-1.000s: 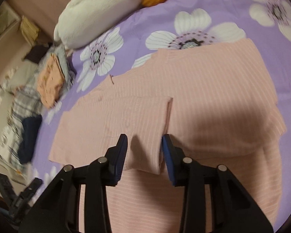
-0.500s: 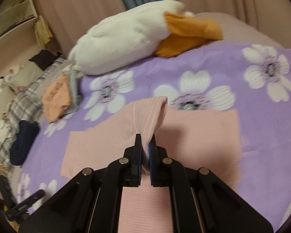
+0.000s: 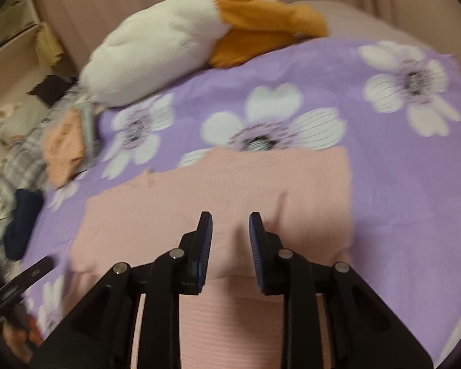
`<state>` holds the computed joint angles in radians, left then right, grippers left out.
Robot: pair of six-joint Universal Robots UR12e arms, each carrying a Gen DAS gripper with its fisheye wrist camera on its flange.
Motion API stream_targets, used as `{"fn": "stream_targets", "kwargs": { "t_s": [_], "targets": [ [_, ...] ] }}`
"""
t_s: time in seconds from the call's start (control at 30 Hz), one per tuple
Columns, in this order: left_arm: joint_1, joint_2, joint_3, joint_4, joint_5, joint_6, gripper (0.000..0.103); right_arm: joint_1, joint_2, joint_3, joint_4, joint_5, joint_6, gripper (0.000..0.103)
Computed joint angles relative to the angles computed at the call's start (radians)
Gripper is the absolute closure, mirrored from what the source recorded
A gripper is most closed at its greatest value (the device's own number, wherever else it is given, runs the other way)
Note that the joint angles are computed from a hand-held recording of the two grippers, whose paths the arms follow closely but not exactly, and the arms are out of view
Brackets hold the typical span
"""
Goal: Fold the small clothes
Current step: 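Move both tools over the shirt toward its hem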
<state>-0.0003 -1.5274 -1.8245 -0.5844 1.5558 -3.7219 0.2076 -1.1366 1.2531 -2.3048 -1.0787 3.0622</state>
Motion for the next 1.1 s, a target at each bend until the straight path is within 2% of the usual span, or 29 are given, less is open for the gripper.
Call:
{"fn": "stream_targets", "kwargs": {
  "t_s": [0.07,0.1,0.13,0.17,0.23,0.3,0.37,0.4,0.5,0.53,0.7,0.8,0.9,1.0,1.03,1.1],
  "targets": [
    [-0.001,-0.019,0.011,-0.013,-0.005,0.016,0.044,0.011,0.002,-0.002,0.045,-0.046,-0.039,0.078],
    [-0.003,-0.028,0.017,-0.030,0.003,0.025,0.044,0.018,0.006,-0.006,0.065,-0.087,-0.049,0.078],
    [-0.006,-0.035,0.021,-0.051,0.015,0.033,0.044,0.022,0.012,-0.009,0.082,-0.134,-0.050,0.084],
    [-0.005,-0.039,0.024,-0.072,0.023,0.037,0.044,0.022,0.013,-0.006,0.078,-0.149,-0.049,0.084],
    [0.000,-0.037,0.014,-0.105,0.034,0.028,0.044,0.012,0.006,0.009,0.053,-0.144,-0.042,0.086],
    [0.007,-0.022,-0.005,-0.084,0.034,0.027,0.044,0.006,-0.006,0.016,0.058,-0.155,-0.024,0.078],
    [0.007,-0.004,-0.005,-0.128,0.066,0.003,0.044,-0.013,-0.027,0.039,0.045,-0.116,-0.010,0.075],
    [0.017,0.012,-0.020,-0.122,0.039,-0.010,0.044,-0.028,-0.043,0.059,0.033,-0.085,-0.005,0.074],
    [0.043,0.073,-0.080,-0.075,-0.042,-0.055,0.044,-0.063,-0.097,0.129,0.005,-0.036,-0.003,0.054],
    [0.048,0.093,-0.098,-0.068,-0.063,-0.067,0.044,-0.075,-0.117,0.154,0.002,-0.021,-0.007,0.051],
    [0.068,0.173,-0.197,0.002,-0.246,-0.122,0.044,-0.133,-0.203,0.266,0.050,0.015,-0.018,0.049],
    [0.064,0.198,-0.237,0.037,-0.329,-0.146,0.044,-0.161,-0.239,0.319,0.106,0.039,-0.043,0.049],
    [0.050,0.214,-0.258,0.062,-0.362,-0.148,0.044,-0.193,-0.264,0.360,0.189,0.139,-0.076,0.049],
    [0.046,0.230,-0.292,0.117,-0.441,-0.186,0.044,-0.218,-0.293,0.405,0.226,0.235,-0.107,0.049],
    [0.043,0.235,-0.298,0.121,-0.453,-0.187,0.044,-0.228,-0.302,0.416,0.268,0.281,-0.130,0.049],
    [0.032,0.245,-0.310,0.131,-0.484,-0.192,0.044,-0.235,-0.320,0.435,0.317,0.319,-0.162,0.049]
  ]
}}
